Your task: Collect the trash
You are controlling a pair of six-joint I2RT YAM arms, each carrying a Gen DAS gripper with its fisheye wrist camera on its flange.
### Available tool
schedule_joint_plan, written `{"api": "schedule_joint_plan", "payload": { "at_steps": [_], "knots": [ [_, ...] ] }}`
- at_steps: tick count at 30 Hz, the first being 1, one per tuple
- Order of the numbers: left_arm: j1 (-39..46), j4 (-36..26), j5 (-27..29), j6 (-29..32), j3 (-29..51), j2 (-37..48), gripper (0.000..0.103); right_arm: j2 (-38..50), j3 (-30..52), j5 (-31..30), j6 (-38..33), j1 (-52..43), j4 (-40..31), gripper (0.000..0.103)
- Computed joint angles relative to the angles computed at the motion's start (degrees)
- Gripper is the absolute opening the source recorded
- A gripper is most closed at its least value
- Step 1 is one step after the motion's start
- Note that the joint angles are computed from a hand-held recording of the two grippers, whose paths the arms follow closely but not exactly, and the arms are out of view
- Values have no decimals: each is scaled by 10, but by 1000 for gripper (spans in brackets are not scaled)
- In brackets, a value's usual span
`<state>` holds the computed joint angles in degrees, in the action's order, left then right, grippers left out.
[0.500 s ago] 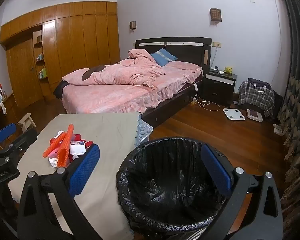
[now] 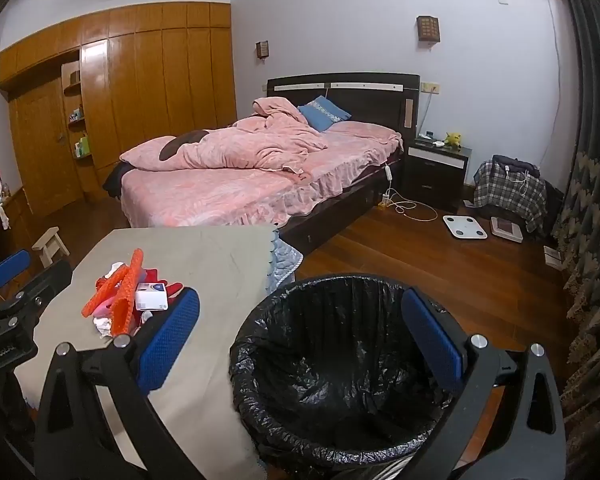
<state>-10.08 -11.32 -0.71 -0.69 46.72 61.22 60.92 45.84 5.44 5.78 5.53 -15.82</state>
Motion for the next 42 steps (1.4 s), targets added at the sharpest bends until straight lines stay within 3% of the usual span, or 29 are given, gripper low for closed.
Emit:
{"api": "schedule_joint_plan", "payload": {
  "at_steps": [42],
  "knots": [
    [1, 4, 1, -4, -2, 6, 97, 9, -4, -2, 0, -4, 8, 98]
  ]
}}
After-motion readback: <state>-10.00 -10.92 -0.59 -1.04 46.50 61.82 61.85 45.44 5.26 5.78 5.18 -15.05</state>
